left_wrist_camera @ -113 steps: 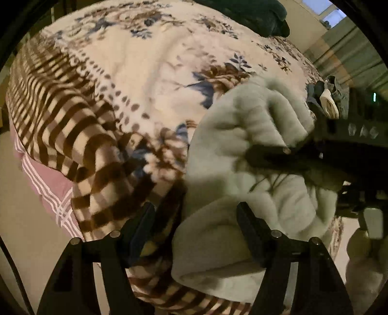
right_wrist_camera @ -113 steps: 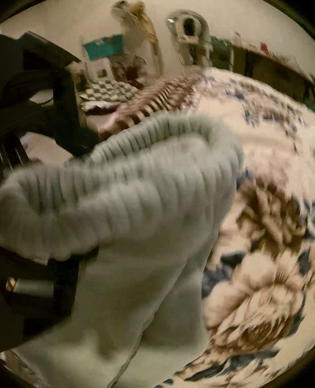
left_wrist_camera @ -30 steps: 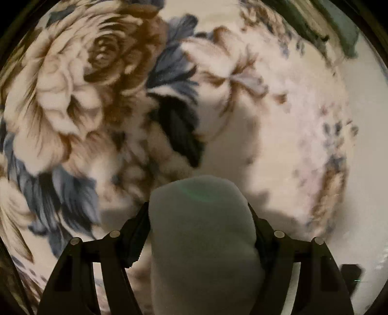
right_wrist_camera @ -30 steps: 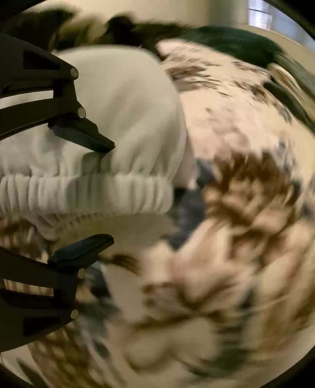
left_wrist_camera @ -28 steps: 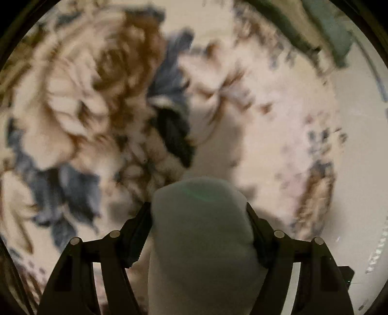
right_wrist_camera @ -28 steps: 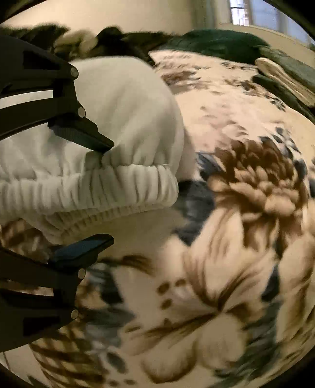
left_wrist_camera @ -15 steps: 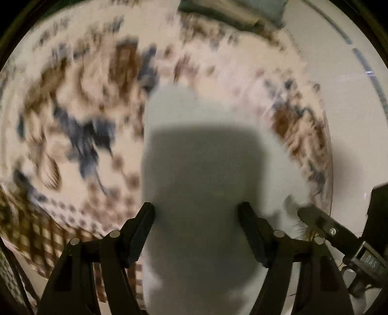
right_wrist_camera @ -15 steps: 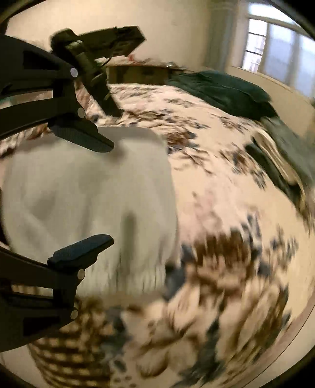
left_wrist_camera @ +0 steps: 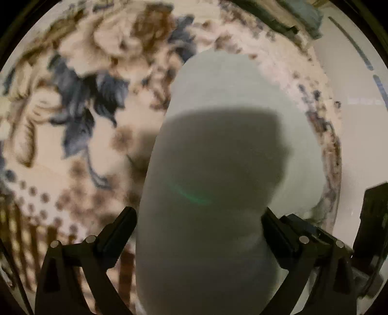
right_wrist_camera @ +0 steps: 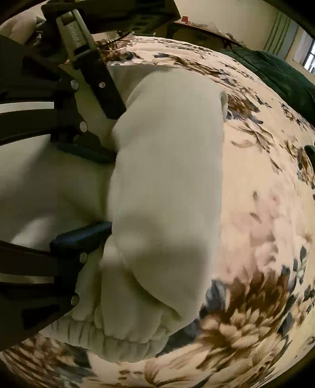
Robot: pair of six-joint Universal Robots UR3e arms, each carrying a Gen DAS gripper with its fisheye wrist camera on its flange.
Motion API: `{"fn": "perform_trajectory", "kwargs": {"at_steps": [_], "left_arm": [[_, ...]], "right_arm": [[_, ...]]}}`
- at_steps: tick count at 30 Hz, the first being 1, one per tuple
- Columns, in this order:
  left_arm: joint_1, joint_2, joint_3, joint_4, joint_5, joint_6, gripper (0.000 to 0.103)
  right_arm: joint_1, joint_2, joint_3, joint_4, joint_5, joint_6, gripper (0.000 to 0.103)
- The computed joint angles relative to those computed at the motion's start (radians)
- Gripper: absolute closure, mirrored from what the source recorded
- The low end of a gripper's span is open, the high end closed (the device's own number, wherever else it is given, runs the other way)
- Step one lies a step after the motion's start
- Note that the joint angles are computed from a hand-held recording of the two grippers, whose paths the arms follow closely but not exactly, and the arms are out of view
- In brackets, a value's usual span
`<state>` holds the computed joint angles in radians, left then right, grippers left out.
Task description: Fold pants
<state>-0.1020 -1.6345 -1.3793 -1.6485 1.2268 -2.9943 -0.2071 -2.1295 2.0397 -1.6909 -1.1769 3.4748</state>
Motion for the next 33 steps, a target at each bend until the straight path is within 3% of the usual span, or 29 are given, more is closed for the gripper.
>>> {"fn": "perform_trajectory", "kwargs": {"at_steps": [4,8,10,13,18,23,25,29,33], "left_arm": [[-0.018,0.092,0.135,-0.155,0.022,0.075,0.005],[-0.057,0.185,0.109,-0.251,0.052,0.152,0.03],[-0.098,0.249,0.014,-0.177,0.11,0.169,0.033],[-0.093,0.302,-0.073,-0.117,0.125,0.192,0.034],[-0.067,0.369,-0.201,-0.026,0.1,0.246,0.034],[-0.057,0.37,-0.275,0.065,0.068,0.229,0.032],[-0.033,0.347,-0.209,-0.005,0.043,0.218,0.032],[0.083,0.352,-0.035,-0.242,-0.036,0.204,0.031],[0.092,0.394,-0.062,-0.282,-0.008,0.19,0.031]], "right_arm": [[-0.131,-0.043,-0.262,0.326,0.066,-0.16,0.047],[-0.181,0.081,-0.484,0.48,0.162,-0.344,0.047],[-0.123,0.208,-0.543,0.449,0.152,-0.373,0.047],[-0.061,0.392,-0.612,0.429,0.15,-0.438,0.049],[0.046,0.652,-0.675,0.283,0.038,-0.374,0.057],[0.047,0.732,-0.591,0.122,0.056,-0.298,0.057],[0.057,0.759,-0.631,0.132,0.051,-0.302,0.057],[0.065,0.754,-0.908,0.374,0.032,-0.359,0.054],[0.083,0.797,-1.091,0.501,0.099,-0.384,0.05]]}}
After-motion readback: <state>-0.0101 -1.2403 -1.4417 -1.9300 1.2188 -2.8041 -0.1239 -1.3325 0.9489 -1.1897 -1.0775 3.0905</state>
